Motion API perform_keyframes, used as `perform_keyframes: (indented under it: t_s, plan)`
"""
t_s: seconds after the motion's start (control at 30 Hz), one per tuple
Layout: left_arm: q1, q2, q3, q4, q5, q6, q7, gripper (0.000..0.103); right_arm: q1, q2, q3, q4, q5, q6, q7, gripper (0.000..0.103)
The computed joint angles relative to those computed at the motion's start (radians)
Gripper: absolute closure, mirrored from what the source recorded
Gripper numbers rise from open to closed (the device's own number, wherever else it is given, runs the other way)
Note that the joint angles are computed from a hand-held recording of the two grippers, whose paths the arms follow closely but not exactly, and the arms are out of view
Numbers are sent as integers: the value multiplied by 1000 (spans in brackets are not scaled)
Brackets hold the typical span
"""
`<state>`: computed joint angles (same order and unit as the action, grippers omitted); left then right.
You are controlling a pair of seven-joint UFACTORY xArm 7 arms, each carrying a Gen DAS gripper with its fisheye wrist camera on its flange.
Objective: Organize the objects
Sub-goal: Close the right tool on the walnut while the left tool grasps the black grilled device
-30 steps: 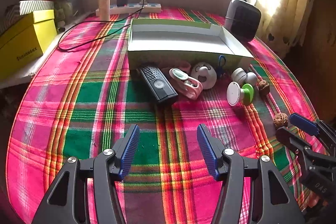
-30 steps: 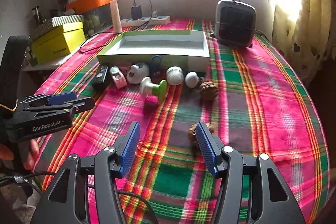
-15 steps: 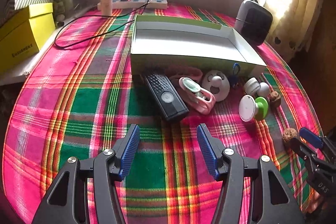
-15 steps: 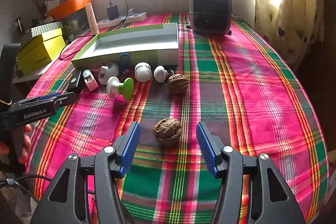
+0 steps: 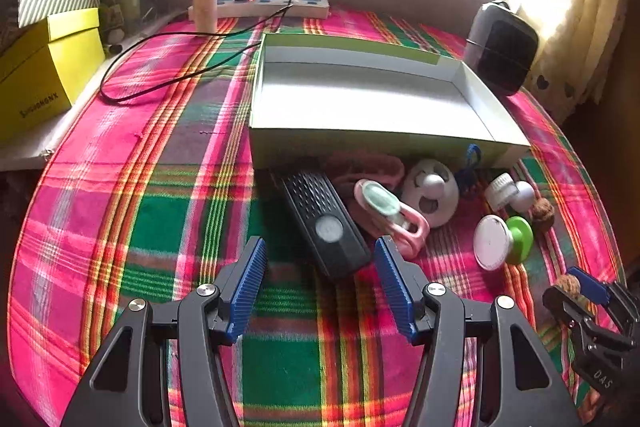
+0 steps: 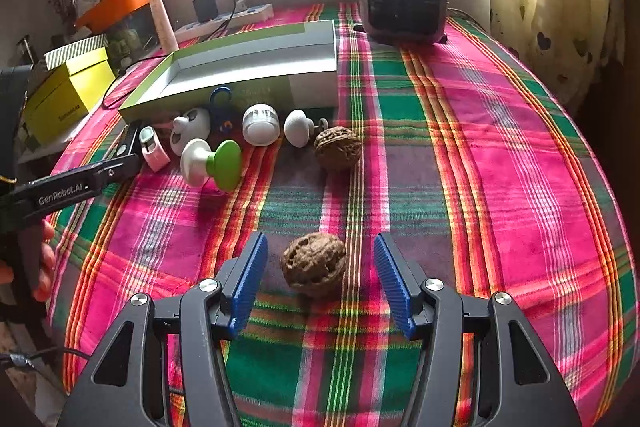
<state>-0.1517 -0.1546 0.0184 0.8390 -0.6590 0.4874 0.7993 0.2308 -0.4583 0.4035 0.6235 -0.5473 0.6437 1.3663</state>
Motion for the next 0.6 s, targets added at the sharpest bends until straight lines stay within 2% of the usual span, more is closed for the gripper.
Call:
perform_keyframes:
  t_s: [0.07, 0.17, 0.4, 0.6]
  plan:
    - [5, 6, -15, -5, 35, -38, -49, 47, -1, 3, -2, 1, -2, -7, 0, 63]
    - [2, 10, -17, -5, 63, -54, -61, 47, -4, 6, -6, -1, -6, -24, -1, 70]
    - [-9, 8, -7, -11, 41, -64, -44, 50, -15, 33, -6, 15, -30, -49, -13, 70]
    - [-3, 11, 0, -7, 36, -64, -45, 65, -20, 53, -19, 27, -41, -72, -27, 70]
